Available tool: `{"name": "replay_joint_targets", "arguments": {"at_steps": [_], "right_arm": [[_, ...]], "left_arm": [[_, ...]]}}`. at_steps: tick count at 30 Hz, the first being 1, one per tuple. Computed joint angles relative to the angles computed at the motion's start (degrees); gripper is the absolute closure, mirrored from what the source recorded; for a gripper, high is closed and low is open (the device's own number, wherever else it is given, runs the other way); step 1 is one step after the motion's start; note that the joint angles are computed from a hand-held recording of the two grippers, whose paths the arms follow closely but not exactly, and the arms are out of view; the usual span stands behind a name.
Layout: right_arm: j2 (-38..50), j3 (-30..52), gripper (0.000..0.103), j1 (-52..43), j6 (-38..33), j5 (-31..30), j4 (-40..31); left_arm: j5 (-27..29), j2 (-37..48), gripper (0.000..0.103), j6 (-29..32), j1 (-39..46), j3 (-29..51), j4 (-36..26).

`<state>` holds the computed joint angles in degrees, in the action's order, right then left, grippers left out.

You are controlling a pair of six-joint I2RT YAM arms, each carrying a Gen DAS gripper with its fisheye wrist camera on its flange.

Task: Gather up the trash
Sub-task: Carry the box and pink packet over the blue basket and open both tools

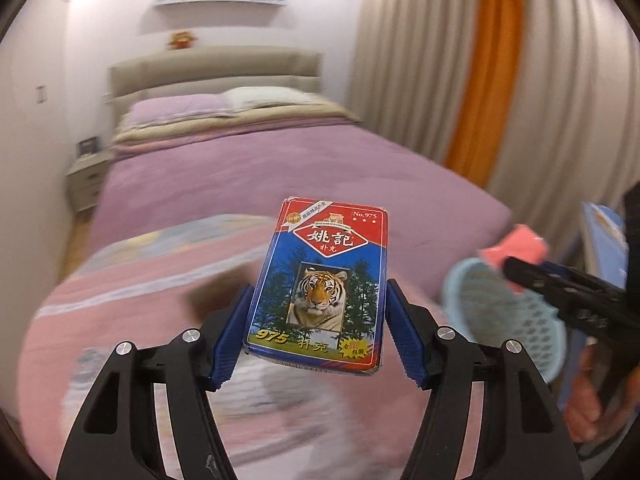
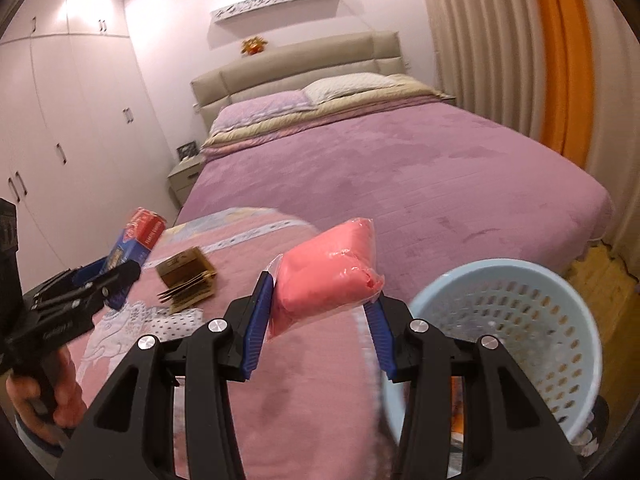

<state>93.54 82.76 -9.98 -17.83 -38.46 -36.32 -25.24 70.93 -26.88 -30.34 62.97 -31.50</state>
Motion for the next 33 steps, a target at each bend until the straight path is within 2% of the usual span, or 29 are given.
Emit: {"name": "replay_joint_targets", "arguments": {"at_steps": [8, 10, 19, 28, 29, 31, 33], "right_arm": [[4.2, 4.2, 0.061, -9.3, 0.6, 0.2, -0.6], [6.0, 6.1, 0.061, -10.8, 0.9, 0.4, -1.5], [15.2, 13.8, 0.06, -16.0, 0.4, 3.7, -5.0], [20.6, 17.4, 0.06, -17.8, -0.2, 7.5, -7.3], [20.9, 17.5, 0.059, -18.0, -0.4, 7.6, -7.2], [21.3, 17.6, 0.046, -18.3, -0.2, 8.0, -7.0], [20.8, 16.5, 0.042, -18.4, 0.5, 7.9, -5.9]], "left_arm": [[1.6, 17.6, 0.04, 0.3, -8.0, 12.1, 5.2], [3.4, 21.4, 0.04, -0.3, -9.0, 14.7, 6.1], [8.0, 35.2, 0.04, -0.5, -9.8, 25.6, 6.1], [11.3, 41.8, 0.038, -2.9, -9.8, 31.0, 4.0], [11.7, 41.6, 0.034, -3.0, -9.8, 30.7, 4.3], [11.7, 40.6, 0.027, -3.2, -9.8, 29.1, 5.7], [11.3, 40.0, 0.026, -3.1, -10.0, 28.6, 6.1]]}}
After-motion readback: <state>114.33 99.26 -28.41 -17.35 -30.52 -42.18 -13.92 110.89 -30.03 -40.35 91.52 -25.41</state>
